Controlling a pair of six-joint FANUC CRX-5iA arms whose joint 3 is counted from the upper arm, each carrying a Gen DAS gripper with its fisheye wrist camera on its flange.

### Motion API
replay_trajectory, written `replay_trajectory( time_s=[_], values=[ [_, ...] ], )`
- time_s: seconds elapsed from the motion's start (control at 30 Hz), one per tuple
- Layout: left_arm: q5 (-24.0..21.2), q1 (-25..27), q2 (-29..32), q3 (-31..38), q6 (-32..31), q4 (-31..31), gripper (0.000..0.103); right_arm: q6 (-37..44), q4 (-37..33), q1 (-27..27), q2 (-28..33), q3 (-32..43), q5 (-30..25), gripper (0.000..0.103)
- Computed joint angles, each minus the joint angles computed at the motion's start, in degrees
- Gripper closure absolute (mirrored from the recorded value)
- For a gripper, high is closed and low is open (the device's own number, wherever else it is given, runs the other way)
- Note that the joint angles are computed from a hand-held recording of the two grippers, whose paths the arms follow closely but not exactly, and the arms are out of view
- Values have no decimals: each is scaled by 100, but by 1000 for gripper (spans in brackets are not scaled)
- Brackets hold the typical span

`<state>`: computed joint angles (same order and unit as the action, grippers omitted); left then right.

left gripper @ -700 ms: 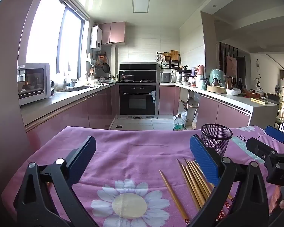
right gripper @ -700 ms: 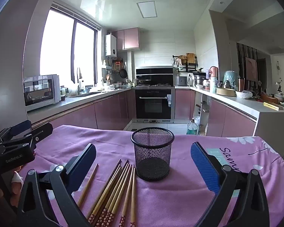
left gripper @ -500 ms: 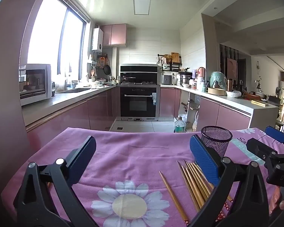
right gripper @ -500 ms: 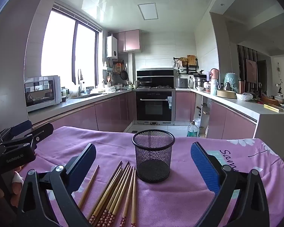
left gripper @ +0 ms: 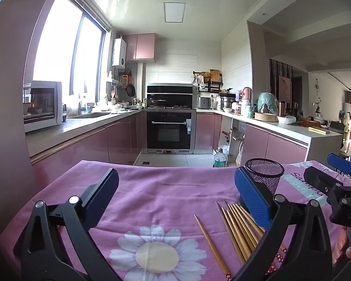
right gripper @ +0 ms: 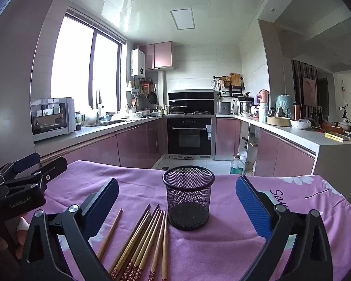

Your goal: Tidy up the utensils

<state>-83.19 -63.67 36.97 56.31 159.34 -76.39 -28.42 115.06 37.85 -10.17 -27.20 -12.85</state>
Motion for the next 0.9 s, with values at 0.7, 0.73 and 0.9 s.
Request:
replay_trajectory(
  time_s=[0.7, 0.73, 0.9],
  values=[
    [68, 7, -6, -48, 106, -10, 6, -946, 1116, -284, -95, -24, 58, 6],
    [60, 8, -1, -38, 96, -12, 6, -965, 1132, -289, -94, -18, 64, 6],
    [67, 15, -13, -56, 133, -16, 6, -968, 1122, -291, -98, -24, 84, 6]
  ],
)
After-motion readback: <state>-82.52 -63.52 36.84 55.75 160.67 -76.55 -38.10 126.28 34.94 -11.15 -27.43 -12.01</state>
